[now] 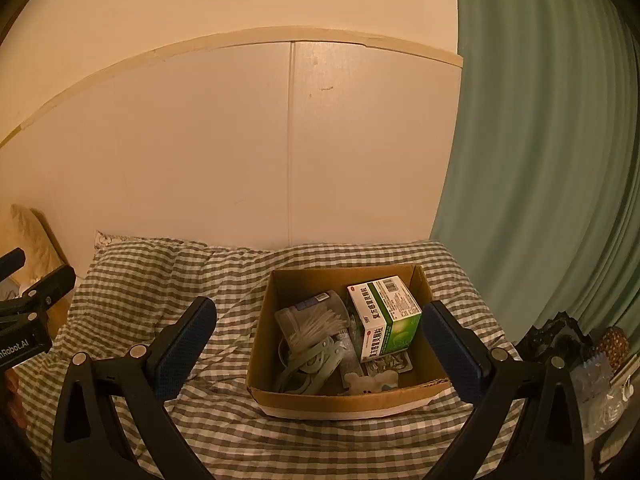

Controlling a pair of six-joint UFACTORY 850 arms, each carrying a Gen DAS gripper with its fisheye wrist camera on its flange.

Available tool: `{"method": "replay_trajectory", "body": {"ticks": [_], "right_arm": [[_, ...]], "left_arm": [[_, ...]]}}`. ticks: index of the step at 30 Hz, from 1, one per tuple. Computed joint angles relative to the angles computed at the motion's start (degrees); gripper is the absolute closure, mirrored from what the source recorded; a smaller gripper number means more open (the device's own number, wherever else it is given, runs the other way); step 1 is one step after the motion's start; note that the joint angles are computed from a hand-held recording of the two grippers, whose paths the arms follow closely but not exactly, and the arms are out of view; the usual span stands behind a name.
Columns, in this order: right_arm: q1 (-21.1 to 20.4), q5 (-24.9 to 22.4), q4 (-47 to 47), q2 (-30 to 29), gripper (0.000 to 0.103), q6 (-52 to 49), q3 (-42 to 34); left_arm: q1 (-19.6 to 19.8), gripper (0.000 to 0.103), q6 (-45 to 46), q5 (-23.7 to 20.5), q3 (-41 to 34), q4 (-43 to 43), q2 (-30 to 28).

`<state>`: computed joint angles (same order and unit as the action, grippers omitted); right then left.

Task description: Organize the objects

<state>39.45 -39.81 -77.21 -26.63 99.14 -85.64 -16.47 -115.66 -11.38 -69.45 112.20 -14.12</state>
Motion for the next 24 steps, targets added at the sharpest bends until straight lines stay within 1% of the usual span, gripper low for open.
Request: {"method": "replay_trajectory", "body": {"ticks": [3, 5, 7, 10, 11, 12, 13, 15, 16, 19, 22, 24], "right_arm": [[-0.03, -0.15, -0.51, 0.14, 0.000, 0.39, 0.21], [-0.39, 0.55, -0.46, 0.59, 0.000, 1.22, 0.70], [-0.59, -0.10, -0.70, 0.84, 0.000, 2.77, 1.09], [-1.19, -0.31, -0.24, 1.03, 0.000, 4.32, 1.41], [-1.34, -0.39, -0.30, 1.08, 0.000, 5.17, 1.56], [-1.51, -0.39, -0.10, 1.10, 0.000, 5.69, 1.62], [-1.68, -0.23, 0.43, 1.11, 0.000, 5.84, 1.62], [-2.07, 0.59, 1.64, 1.46, 0.000, 6.21, 1.80], [-2.18, 0.90, 2.34, 1.75, 0.000, 6.33, 1.99], [-2.22, 1.90, 2.93, 2.64, 0.000, 8.12, 2.70], [-1.65, 0.80, 2.92, 2.09, 0.000, 7.03, 2.12], [-1.55, 1.01, 3.81, 1.53, 0.000, 5.41, 1.65]], "left_arm": [[-0.02, 0.000, 2.18, -0.02, -0.25, -2.40, -0.27], [0.15, 0.000, 1.49, 0.37, -0.14, -1.44, -0.25], [0.12, 0.000, 1.16, -0.35, 0.13, -0.57, -0.23], [-0.06, 0.000, 1.89, -1.63, 0.28, -1.63, -0.45], [-0.20, 0.000, 3.44, -1.89, 0.12, -3.33, -0.60], [-0.24, 0.000, 6.64, -1.50, -0.15, -6.48, -0.72], [-0.19, 0.000, 7.71, -0.60, -0.19, -7.23, -0.65], [-0.34, 0.000, 5.84, -0.59, 0.41, -4.00, -0.22], [-0.42, 0.000, 7.24, -0.81, 0.57, -4.81, -0.11], [-0.38, 0.000, 12.53, 0.08, 0.22, -10.19, -0.32], [-0.33, 0.000, 12.49, 0.47, 0.38, -10.71, -0.20], [-0.62, 0.000, 13.52, 0.38, 0.27, -11.61, -0.26]]}}
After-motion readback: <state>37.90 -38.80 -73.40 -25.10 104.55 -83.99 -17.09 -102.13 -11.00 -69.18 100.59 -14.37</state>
